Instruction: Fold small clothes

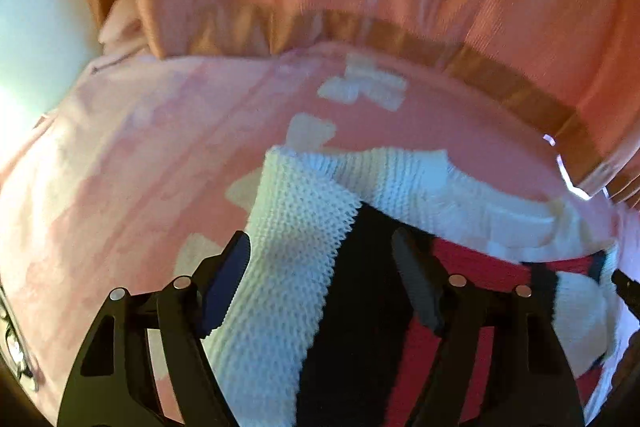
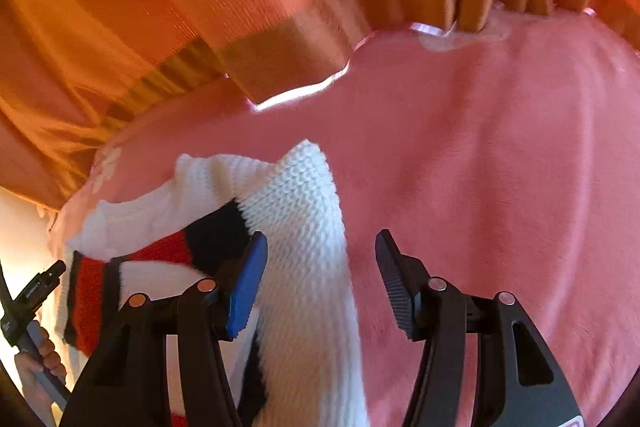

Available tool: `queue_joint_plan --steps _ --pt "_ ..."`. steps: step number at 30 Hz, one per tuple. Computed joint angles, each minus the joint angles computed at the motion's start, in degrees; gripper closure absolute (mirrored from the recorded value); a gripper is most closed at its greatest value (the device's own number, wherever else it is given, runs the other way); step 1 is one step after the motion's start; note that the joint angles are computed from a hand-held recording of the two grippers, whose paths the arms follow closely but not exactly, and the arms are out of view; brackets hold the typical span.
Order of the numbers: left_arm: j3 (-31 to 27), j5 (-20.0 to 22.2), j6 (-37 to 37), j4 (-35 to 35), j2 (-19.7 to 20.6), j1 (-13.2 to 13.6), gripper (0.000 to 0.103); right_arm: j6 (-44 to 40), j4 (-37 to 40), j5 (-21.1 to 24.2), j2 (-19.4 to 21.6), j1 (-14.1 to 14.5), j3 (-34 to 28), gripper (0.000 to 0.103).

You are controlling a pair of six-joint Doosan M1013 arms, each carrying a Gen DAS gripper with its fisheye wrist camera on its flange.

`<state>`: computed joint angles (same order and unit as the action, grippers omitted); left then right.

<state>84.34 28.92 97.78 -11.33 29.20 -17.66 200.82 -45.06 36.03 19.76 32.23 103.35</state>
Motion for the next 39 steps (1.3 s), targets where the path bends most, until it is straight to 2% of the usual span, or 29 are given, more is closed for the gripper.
queue_joint_plan --steps 1,2,3,7,8,10,12,14,15,18,19,20,21,22,23,24,26,27,29,32,34,36,37,39 --pt "-0.3 -0.1 -0.9 1.7 0.4 -0.2 0.033 -1.5 0.7 -0.7 0.5 -0.4 -0.2 0.050" --pt "-0.5 -0.2 -1.9 3.4 0.7 -0.4 0.033 -2.6 0.6 -0.3 0.9 -0.6 -0.7 0.073" --pt "-1.1 0.3 -2.8 4.9 1.3 -0.5 0.033 -3.8 -1.1 -1.0 1.0 -0.6 -1.0 0.087" --pt "-1.9 0.0 -6.0 7.8 2.2 -1.0 0.033 -1.4 -8.5 5.2 0.0 1.0 -2.8 0.088" --pt "-2.1 -0.1 -6.5 8.4 2.4 -1.0 0.033 -2.7 -8.6 8.3 0.1 1.3 -3.3 0.089" --pt "-2.1 -0.6 -7.6 10.1 2.7 -1.1 0.031 -7.2 -3.8 9.1 0.9 0.4 -3.6 0.087" --pt "-2.2 -0.5 -8.0 10.8 3.0 -1.1 0.030 -10.8 3.5 6.1 1.9 -0.9 -2.9 0.082" --pt "-2.9 0.7 -8.0 8.4 3.1 -0.6 0.030 -9.2 2.7 8.1 1.5 -0.4 -3.3 0.075" --pt "-3.0 1.0 -8.2 7.4 2.9 -0.4 0.032 -9.8 2.7 11.1 1.2 0.2 -4.5 0.075" --pt "-2.2 -1.0 -6.2 1.7 1.3 0.6 0.032 -3.9 -7.6 18.1 0.1 3.9 -6.2 0.071" --pt "-2.0 -1.4 -5.9 1.5 0.9 0.6 0.032 -3.9 -8.8 16.7 -0.3 4.2 -6.2 0.073" --pt "-2.0 -1.5 -6.7 2.8 0.8 0.5 0.032 -4.9 -9.1 13.5 -0.5 4.4 -6.5 0.083" --pt "-2.1 -1.5 -9.2 6.4 0.7 0.2 0.032 -6.4 -8.8 8.8 -0.4 4.3 -7.3 0.088" --pt "-2.5 -0.4 -13.1 11.3 1.0 -0.1 0.032 -9.8 -7.0 5.0 0.5 4.1 -8.9 0.094" --pt "-3.1 1.4 -17.2 15.5 1.5 -0.4 0.032 -14.3 -4.2 3.0 1.8 4.0 -10.8 0.097" --pt "-3.5 3.0 -19.2 16.9 1.8 -0.4 0.032 -21.8 0.2 0.3 4.5 4.0 -14.4 0.098" --pt "-4.0 4.9 -18.8 15.0 2.2 0.0 0.032 -35.8 10.3 -1.7 8.3 3.6 -20.0 0.099" --pt "-4.2 6.0 -17.2 13.2 2.3 0.3 0.032 -43.2 15.8 -1.6 11.6 3.5 -24.5 0.099" --pt "-3.9 6.5 -15.6 12.5 2.2 0.4 0.032 -52.7 22.8 0.2 16.2 3.3 -31.2 0.099" --pt "-4.0 7.0 -16.2 15.6 2.4 0.2 0.030 -60.2 29.9 3.6 22.0 2.7 -39.9 0.099" --pt "-4.6 8.0 -16.6 16.4 3.1 0.3 0.030 -62.8 31.3 6.2 25.0 2.3 -44.3 0.099" --pt "-5.1 8.3 -16.2 16.1 3.8 0.4 0.027 -62.9 27.6 13.2 28.7 2.0 -49.8 0.101" --pt "-5.1 7.8 -16.8 17.3 3.9 0.3 0.027 -61.1 25.3 14.6 29.5 1.8 -50.5 0.103" --pt "-4.9 6.8 -18.2 20.5 3.9 -0.2 0.026 -57.4 27.4 10.3 27.9 0.7 -47.5 0.103"
